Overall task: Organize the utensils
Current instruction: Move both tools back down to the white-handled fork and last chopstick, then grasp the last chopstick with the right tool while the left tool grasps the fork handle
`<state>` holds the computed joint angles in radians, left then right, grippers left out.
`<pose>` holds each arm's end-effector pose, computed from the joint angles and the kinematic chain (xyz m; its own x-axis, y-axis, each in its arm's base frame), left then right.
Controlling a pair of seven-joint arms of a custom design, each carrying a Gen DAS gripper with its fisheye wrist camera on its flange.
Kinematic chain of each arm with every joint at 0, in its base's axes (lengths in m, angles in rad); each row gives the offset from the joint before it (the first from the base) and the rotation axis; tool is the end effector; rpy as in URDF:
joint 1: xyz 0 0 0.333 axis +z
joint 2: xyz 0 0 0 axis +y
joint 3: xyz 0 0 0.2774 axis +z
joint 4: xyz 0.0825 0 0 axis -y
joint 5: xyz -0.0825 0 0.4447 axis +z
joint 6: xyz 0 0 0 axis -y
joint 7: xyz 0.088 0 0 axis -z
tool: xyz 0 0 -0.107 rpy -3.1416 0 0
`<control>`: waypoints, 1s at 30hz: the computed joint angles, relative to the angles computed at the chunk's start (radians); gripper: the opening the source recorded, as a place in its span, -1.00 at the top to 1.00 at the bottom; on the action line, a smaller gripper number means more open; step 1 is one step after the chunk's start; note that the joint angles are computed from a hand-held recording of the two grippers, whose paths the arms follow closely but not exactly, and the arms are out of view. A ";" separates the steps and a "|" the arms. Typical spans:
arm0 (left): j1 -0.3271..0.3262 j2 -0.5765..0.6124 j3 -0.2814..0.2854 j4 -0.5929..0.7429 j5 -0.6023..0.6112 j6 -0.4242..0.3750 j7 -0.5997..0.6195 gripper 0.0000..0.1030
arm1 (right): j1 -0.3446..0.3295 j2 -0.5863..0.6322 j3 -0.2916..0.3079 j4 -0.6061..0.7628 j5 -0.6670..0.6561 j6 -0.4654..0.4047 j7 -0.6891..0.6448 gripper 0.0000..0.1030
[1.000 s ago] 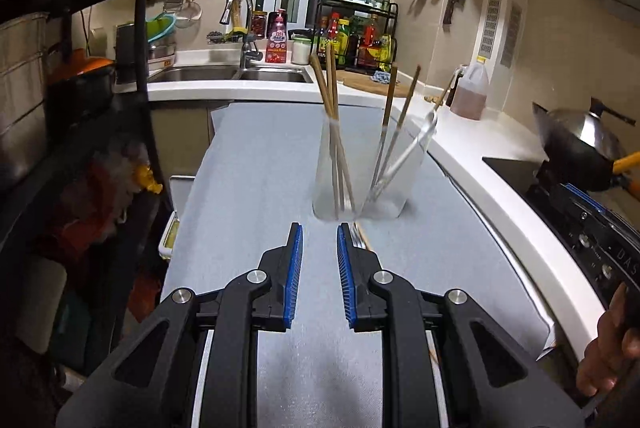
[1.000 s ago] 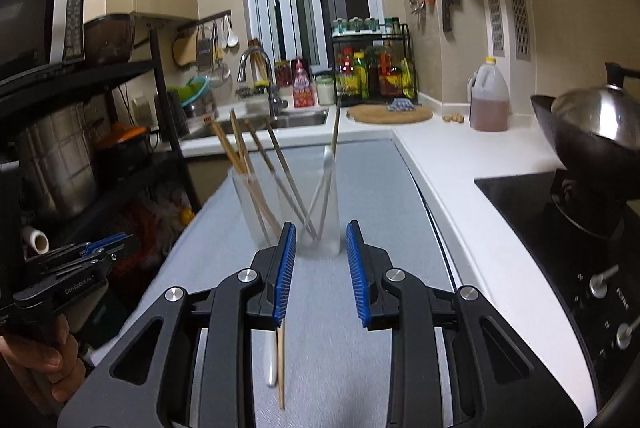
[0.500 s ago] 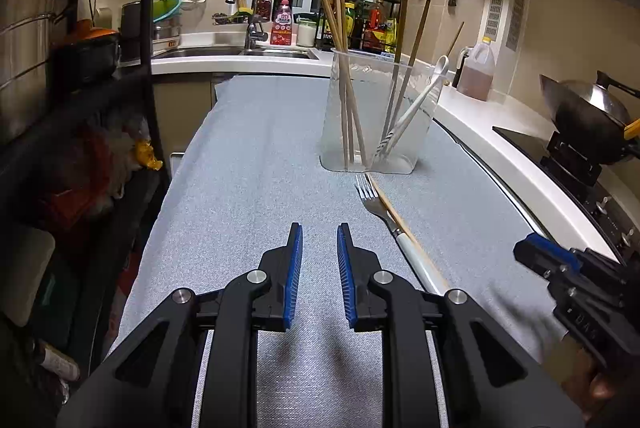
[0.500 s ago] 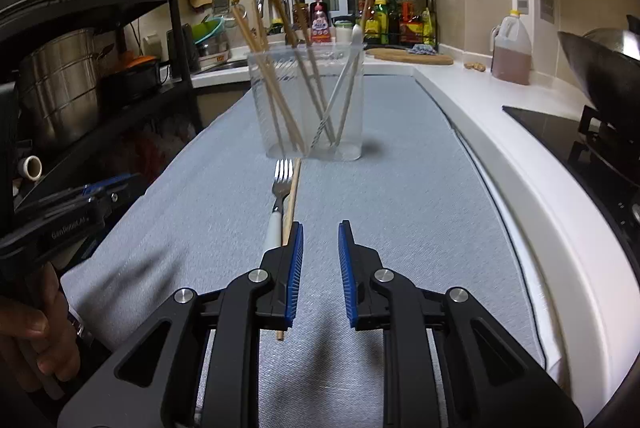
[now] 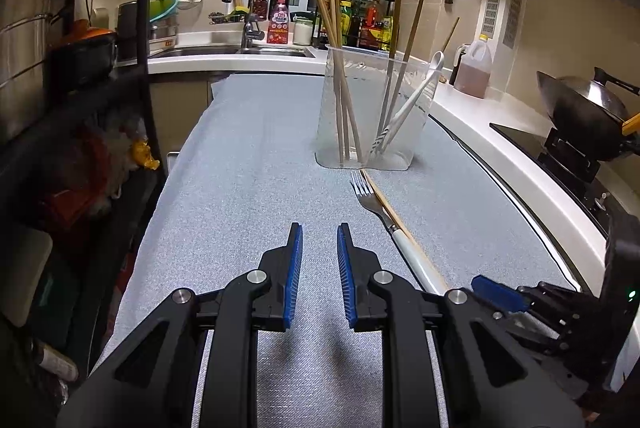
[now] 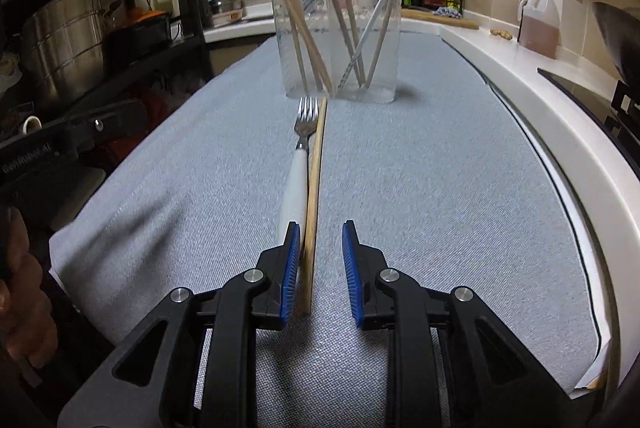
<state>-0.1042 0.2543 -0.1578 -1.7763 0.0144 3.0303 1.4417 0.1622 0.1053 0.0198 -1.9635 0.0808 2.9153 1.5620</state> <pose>0.6994 -0.1791 0.4756 -0.1905 -0.9724 0.1349 -0.5543 -0.0069 -0.8323 0.6694 0.1178 0.4551 0.1482 -0.9867 -0.0664 -0.6634 -0.0494 -0.7466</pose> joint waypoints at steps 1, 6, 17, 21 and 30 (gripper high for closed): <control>0.001 0.000 -0.001 0.001 -0.001 -0.002 0.001 0.64 | 0.002 0.004 -0.003 0.004 -0.013 -0.016 0.011 0.56; 0.006 0.007 -0.013 0.009 -0.015 -0.012 0.019 0.65 | 0.005 -0.002 -0.009 -0.004 -0.041 -0.021 0.030 0.68; -0.027 0.107 -0.051 0.114 -0.060 -0.109 0.061 0.61 | -0.015 -0.044 -0.039 -0.063 -0.137 0.028 0.152 0.90; -0.063 0.142 -0.032 0.154 -0.043 -0.132 0.012 0.43 | -0.028 -0.052 -0.050 -0.081 -0.186 0.058 0.213 0.90; -0.161 0.174 0.051 0.209 0.145 -0.195 -0.152 0.31 | -0.043 -0.043 -0.049 -0.088 -0.206 0.079 0.261 0.90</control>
